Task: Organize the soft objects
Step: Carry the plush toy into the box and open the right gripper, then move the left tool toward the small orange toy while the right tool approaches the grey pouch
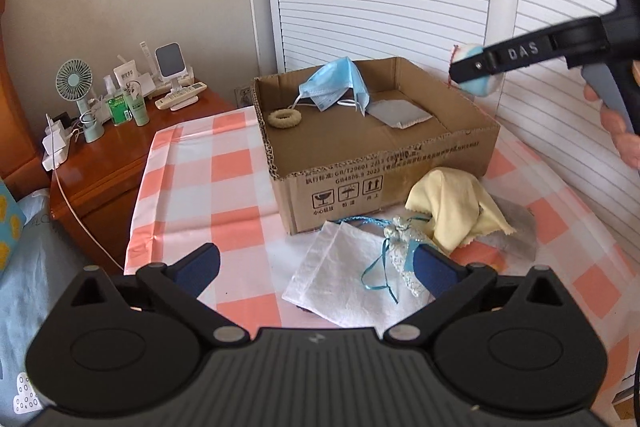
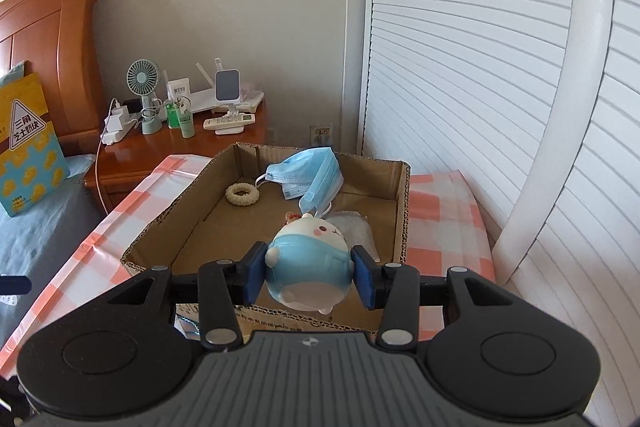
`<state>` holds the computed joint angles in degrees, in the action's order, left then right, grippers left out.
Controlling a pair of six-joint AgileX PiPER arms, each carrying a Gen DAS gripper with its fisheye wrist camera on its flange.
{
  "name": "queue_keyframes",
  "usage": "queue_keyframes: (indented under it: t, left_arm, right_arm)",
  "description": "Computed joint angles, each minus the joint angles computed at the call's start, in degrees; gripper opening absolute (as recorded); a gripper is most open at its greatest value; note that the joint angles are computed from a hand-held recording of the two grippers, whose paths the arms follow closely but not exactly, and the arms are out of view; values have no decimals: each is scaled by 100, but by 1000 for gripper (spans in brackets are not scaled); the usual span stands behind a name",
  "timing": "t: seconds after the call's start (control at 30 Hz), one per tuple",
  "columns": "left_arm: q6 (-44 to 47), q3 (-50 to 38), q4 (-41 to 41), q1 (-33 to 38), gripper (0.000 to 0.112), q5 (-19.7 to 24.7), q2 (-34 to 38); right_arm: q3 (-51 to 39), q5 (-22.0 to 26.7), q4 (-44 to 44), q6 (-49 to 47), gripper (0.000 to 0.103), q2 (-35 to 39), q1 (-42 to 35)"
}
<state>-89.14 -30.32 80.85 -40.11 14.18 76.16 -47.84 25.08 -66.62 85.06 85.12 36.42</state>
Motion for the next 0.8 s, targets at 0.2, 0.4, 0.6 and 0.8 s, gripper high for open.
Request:
queue_keyframes:
  t: [0.2, 0.4, 0.6, 0.8]
  left_arm:
    - [-437, 191, 331, -248, 102, 53, -78]
    - [-487, 248, 381, -365, 102, 76, -27]
    - [-459, 306, 378, -352, 102, 32, -68]
    - [-487, 383, 381, -416, 102, 53, -145]
  right_arm:
    - [-544, 7, 274, -375, 53, 507, -211]
    - [-458, 132, -454, 503, 103, 568, -167]
    - [-29, 329, -451, 829, 103, 336, 93]
    - [603, 568, -808, 1645, 103, 33, 527]
